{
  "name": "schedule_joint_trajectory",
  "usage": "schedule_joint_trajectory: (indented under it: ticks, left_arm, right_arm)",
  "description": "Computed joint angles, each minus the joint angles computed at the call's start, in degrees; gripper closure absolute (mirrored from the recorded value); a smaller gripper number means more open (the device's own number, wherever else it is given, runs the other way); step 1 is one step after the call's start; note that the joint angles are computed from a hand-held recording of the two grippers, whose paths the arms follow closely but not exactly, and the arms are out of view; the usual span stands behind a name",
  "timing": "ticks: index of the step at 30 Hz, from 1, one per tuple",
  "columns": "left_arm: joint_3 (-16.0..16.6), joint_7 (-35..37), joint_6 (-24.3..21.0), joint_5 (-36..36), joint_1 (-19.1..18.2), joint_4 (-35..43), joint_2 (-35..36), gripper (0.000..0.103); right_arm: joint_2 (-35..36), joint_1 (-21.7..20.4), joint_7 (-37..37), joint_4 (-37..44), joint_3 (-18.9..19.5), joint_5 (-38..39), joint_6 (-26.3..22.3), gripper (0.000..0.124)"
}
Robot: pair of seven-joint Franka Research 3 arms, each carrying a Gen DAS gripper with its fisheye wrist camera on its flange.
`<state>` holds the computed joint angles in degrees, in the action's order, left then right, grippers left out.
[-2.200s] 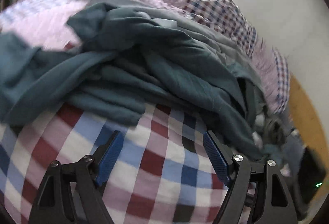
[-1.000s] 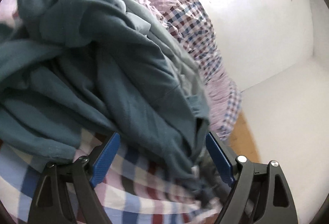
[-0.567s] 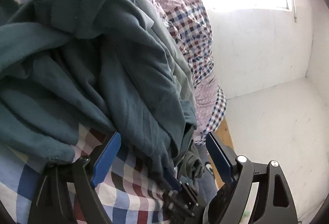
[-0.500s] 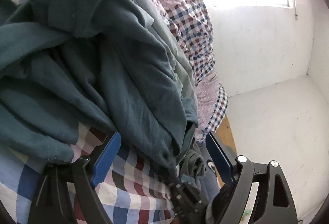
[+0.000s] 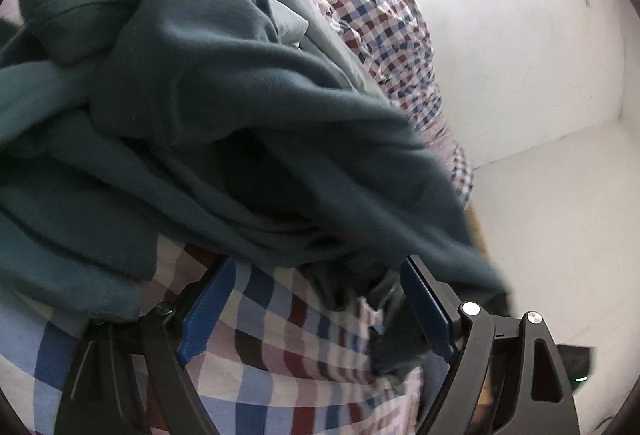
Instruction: Fold clothes
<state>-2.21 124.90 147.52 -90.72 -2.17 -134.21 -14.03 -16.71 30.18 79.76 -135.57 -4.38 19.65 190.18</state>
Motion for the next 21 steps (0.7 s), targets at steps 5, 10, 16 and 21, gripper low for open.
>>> schedule_joint_trajectory:
  ticks: [5,10,16,21]
  left_arm:
    - [-2.44,-8.74,6.64,15.43,-1.12,0.84,0.81,0.016]
    - [-3.32,-20.13,12.44,32.74,-2.64,2.92,5.12,0.016]
    - [-2.95,-27.83,17.08,39.82,-3.96,4.48,8.64,0.045]
    - [-0.94,-25.18,13.93,33.17,-3.49,5.14,8.85,0.090]
  right_arm:
    - [-1.16,1.36,-0.18,-0.30,-1.47,0.03,-0.40,0.123]
    - [-1.14,6.17,-1.12,0.27,-7.49,3.13,-3.93,0.122]
    - [-0.37,2.90,-3.07,0.75,-5.71,7.71,-6.85,0.122]
    - [0.85,-1.62,-2.32,1.42,-2.53,11.79,-9.02,0.119]
